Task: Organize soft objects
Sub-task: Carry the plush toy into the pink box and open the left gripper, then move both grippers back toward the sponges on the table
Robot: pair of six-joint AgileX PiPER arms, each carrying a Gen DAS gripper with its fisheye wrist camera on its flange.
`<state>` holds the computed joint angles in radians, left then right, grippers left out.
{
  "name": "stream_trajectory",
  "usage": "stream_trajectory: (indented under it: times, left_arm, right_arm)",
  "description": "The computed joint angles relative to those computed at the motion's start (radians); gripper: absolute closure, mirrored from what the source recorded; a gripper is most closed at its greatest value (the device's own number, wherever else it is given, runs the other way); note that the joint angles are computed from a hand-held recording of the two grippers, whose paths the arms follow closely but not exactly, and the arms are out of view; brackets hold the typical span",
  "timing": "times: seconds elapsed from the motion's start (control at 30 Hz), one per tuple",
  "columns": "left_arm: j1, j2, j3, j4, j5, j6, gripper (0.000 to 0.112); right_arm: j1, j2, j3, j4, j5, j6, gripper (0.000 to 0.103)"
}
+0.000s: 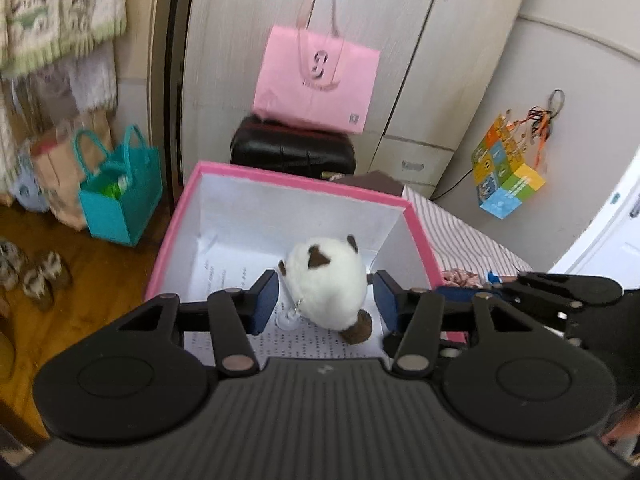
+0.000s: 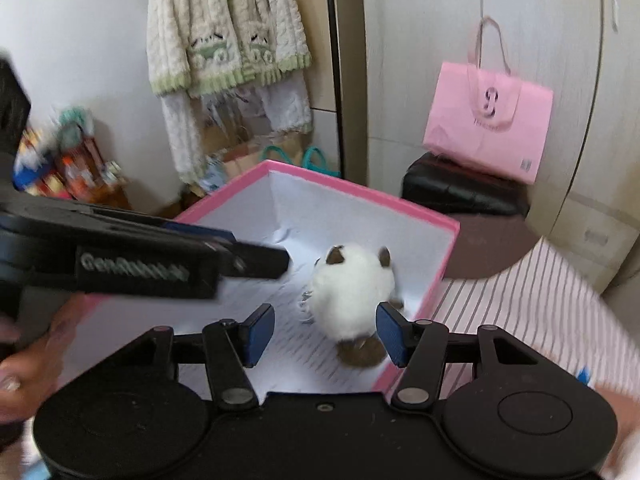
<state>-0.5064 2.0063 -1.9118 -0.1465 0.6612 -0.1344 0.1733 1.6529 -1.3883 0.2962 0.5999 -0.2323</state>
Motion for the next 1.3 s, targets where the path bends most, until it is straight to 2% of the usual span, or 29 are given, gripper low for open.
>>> stream_trajectory:
  times: [0.07,0.27,0.4,0.57,0.73,0.87,0.93,1.1,1.23,1.3]
  left_arm:
    - [-0.009,-0.068,0.082,0.019,-0.038,0.013,0.060]
    - [-0.031,-0.237,0.275,0.018,-0.123,0.049,0.059]
    - [-0.040,-0.324,0.356,-0.041,-0.111,0.131,0.058]
    - [-0.056,-0.441,0.465,-0.121,-0.102,0.233,0.058]
    - [-0.113,-0.566,0.582,-0.086,-0.150,0.235,0.058]
    - [-0.113,-0.661,0.663,-0.237,-0.156,0.361,0.056]
    - [-0.134,-0.709,0.705,-0.215,-0.169,0.345,0.055]
    - [-0.224,-0.797,0.795,-0.056,-0.207,0.217,0.053]
    - [-0.257,-0.815,0.848,-0.099,-0.228,0.233,0.053]
    - [-0.281,-0.808,0.863,-0.089,-0.243,0.209,0.053]
  right_arm:
    - [-0.033,-0.061,0.052,0.092,0.023,-0.069,0.042]
    - [-0.075,-0.232,0.175,0.128,0.061,-0.115,0.041]
    - [-0.121,-0.343,0.240,0.183,0.129,-0.163,0.041]
    - [-0.144,-0.474,0.303,0.180,0.189,-0.172,0.041]
    - [-0.166,-0.614,0.386,0.141,0.201,-0.145,0.041]
    - [-0.201,-0.742,0.478,0.143,0.196,-0.110,0.041]
    - [-0.177,-0.808,0.525,0.095,0.175,-0.050,0.041]
    - [-0.138,-0.942,0.592,0.026,0.185,0.030,0.041]
    - [-0.147,-1.003,0.632,0.030,0.203,0.023,0.039]
    - [-0.105,-1.026,0.651,-0.038,0.197,0.094,0.039]
